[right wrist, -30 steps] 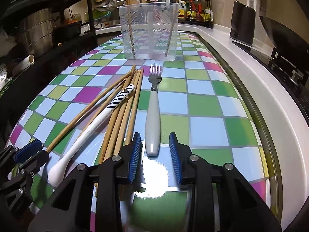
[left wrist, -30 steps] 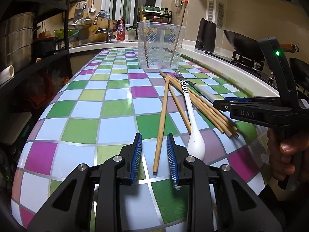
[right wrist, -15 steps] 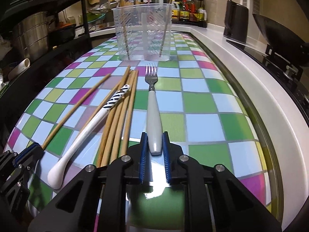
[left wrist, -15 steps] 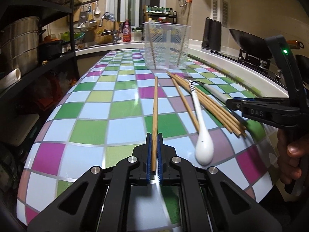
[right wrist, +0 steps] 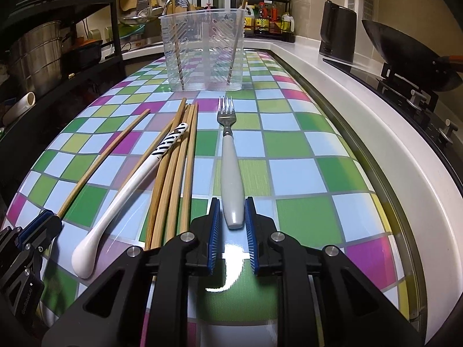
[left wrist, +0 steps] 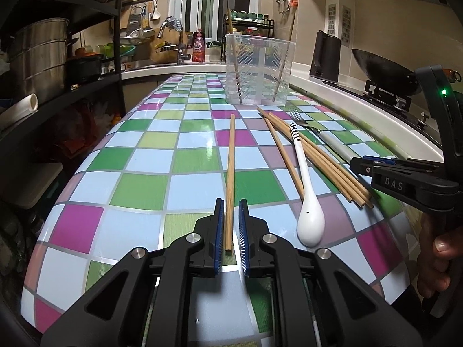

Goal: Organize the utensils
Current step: 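Close the left tool on a wooden chopstick while the right tool grasps the white-handled fork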

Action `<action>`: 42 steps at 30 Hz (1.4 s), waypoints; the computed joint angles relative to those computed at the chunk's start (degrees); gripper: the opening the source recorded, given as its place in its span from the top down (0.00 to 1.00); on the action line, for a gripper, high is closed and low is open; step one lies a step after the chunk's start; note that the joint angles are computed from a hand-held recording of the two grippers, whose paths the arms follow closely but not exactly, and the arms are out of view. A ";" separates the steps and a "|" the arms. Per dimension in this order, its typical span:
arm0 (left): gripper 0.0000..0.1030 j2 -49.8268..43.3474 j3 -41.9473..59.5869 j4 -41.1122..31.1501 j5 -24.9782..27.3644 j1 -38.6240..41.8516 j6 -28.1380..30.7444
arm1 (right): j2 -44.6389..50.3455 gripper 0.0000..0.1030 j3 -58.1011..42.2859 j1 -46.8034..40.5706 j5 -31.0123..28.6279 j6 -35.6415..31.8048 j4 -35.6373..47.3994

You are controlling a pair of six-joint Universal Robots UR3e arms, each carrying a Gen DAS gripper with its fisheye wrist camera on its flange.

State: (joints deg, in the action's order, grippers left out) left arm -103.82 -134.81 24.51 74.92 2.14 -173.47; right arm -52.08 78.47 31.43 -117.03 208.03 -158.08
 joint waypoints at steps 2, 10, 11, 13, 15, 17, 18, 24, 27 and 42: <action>0.90 -0.04 0.11 -0.11 0.01 -0.22 -0.05 | -0.02 0.82 0.05 -0.03 0.02 -0.13 -0.04; 0.95 0.02 0.11 -0.09 0.23 -0.41 0.17 | -0.17 0.85 0.51 0.02 -0.03 -0.06 -0.68; 0.95 0.01 0.09 -0.06 0.24 -0.46 0.14 | -0.19 0.85 0.55 0.01 -0.05 -0.03 -0.71; 0.95 -0.06 0.07 0.10 0.39 -0.56 0.14 | -0.03 0.85 0.31 0.16 -0.28 0.09 -0.58; 0.95 -0.10 0.16 0.06 0.49 -0.71 0.10 | 0.12 0.85 0.24 0.26 -0.59 0.11 -0.77; 0.95 0.15 0.02 -0.13 0.20 -0.59 0.24 | 0.41 0.85 0.09 0.58 -1.16 0.22 -1.04; 0.95 0.20 0.06 -0.24 0.22 -0.64 0.32 | 0.49 0.85 0.12 0.68 -1.42 0.35 -1.23; 0.95 0.58 -0.75 0.22 -0.27 -0.37 0.61 | 1.19 0.85 0.04 1.39 -2.80 0.47 -2.35; 0.94 0.76 -0.89 0.21 -0.42 -0.30 0.22 | 1.07 0.85 0.45 1.30 -2.46 0.60 -2.91; 0.95 4.75 -1.16 -1.74 -1.12 -0.42 0.01 | 0.37 0.85 0.08 2.27 -2.77 0.80 -1.28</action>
